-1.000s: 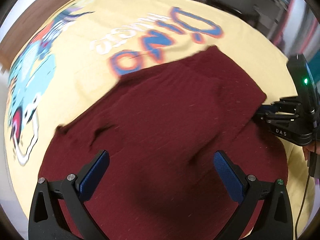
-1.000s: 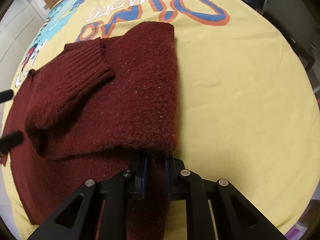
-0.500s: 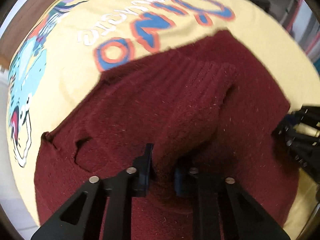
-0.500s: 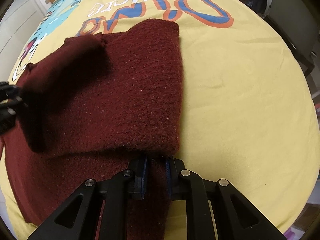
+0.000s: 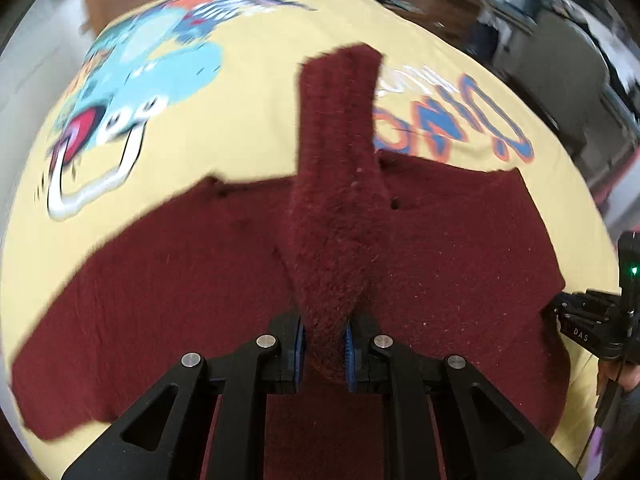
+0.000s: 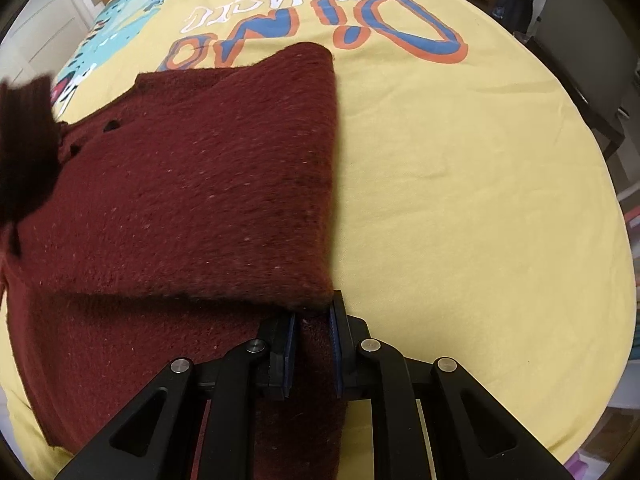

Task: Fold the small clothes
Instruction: 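Grasp the other sleeve cuff with the left tool and lift it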

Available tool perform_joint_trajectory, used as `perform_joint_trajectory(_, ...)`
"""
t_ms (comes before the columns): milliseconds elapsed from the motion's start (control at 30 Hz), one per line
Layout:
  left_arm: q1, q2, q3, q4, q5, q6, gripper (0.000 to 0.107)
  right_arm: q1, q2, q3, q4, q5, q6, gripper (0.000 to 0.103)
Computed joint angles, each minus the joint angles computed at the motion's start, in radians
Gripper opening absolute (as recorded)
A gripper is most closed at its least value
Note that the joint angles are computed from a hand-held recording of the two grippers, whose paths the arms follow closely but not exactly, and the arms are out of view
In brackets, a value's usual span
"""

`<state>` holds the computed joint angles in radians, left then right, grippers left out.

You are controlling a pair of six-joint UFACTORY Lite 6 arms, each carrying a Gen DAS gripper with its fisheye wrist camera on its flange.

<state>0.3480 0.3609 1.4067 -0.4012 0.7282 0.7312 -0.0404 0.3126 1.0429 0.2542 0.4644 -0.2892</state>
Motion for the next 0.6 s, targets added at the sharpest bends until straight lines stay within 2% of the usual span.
perform_joint_trajectory(200,0.111,0.128,0.010,-0.057,0.049,-0.020,0.018,0.000,0.021,0.025,-0.010,0.020,0.019,0.014)
perform_joint_trajectory(333,0.146,0.107,-0.039,-0.065,0.073,-0.032,0.031,0.015,0.018,0.031,-0.044,0.031,0.054,0.014)
perform_joint_trajectory(400,0.164,0.110,-0.028,-0.054,0.102,-0.041,0.032,0.021,0.025,0.042,-0.059,0.038,0.067,0.017)
perform_joint_trajectory(433,0.164,0.116,-0.013,-0.042,0.115,-0.057,0.037,0.027,0.022,0.043,-0.075,0.040,0.085,0.017)
perform_joint_trajectory(467,0.168,0.129,0.019,-0.020,0.134,-0.077,0.046,0.035,0.020,0.046,-0.091,0.043,0.104,0.017)
perform_joint_trajectory(500,0.179,0.129,0.035,-0.003,0.148,-0.081,0.052,0.043,0.018,0.049,-0.107,0.046,0.123,0.018)
perform_joint_trajectory(533,0.183,0.135,0.057,0.019,0.153,-0.094,0.060,0.051,0.010,0.048,-0.123,0.051,0.142,0.020)
perform_joint_trajectory(600,0.213,0.146,0.106,0.043,0.185,-0.091,0.070,0.055,-0.010,0.037,-0.127,0.058,0.151,0.027)
